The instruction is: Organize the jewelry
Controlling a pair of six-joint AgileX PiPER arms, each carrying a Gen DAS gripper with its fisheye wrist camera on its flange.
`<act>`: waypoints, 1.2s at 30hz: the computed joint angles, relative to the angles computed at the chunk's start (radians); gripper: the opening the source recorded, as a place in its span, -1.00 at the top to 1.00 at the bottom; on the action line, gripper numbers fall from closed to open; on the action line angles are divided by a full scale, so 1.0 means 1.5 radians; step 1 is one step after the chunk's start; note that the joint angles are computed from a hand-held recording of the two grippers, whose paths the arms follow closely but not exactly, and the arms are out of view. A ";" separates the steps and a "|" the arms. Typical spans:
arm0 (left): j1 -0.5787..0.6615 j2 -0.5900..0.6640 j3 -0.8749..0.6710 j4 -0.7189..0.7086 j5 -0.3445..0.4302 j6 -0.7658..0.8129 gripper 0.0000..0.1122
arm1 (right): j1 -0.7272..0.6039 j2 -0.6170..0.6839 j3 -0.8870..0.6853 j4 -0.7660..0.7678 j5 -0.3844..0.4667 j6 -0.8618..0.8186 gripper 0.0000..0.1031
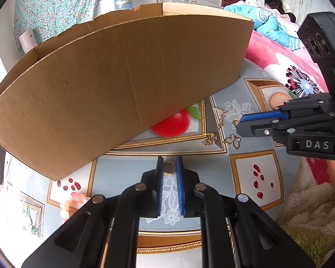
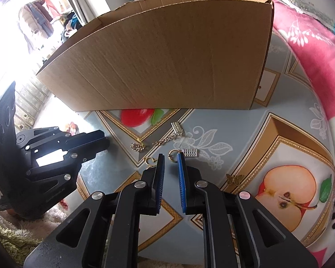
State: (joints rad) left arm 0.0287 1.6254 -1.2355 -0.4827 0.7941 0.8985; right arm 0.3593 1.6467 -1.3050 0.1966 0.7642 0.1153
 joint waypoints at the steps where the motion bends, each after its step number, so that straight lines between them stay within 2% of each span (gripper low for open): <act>1: 0.000 0.000 0.000 -0.001 0.000 0.000 0.81 | 0.001 0.002 -0.003 -0.008 0.000 0.005 0.75; 10: 0.003 0.000 0.001 -0.006 0.001 0.005 0.81 | 0.030 0.022 -0.034 -0.084 0.003 0.063 0.60; 15: 0.005 -0.001 0.002 -0.010 0.001 0.012 0.81 | 0.049 0.033 -0.048 -0.124 0.006 0.086 0.61; 22: 0.006 -0.001 0.004 -0.013 -0.001 0.014 0.81 | 0.105 0.058 -0.077 -0.242 0.030 0.151 0.66; 23: 0.006 -0.002 0.004 -0.014 -0.001 0.014 0.81 | 0.105 0.058 -0.076 -0.242 0.028 0.151 0.77; 24: 0.006 -0.002 0.005 -0.015 -0.001 0.015 0.81 | 0.101 0.057 -0.075 -0.232 0.025 0.147 0.80; 36: 0.007 -0.003 0.007 -0.018 -0.004 0.017 0.81 | 0.069 0.013 -0.045 -0.193 0.013 0.112 0.81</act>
State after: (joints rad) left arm 0.0396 1.6213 -1.2245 -0.5100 0.7882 0.9236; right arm 0.4625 1.6669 -1.3719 -0.0928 0.7841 0.2832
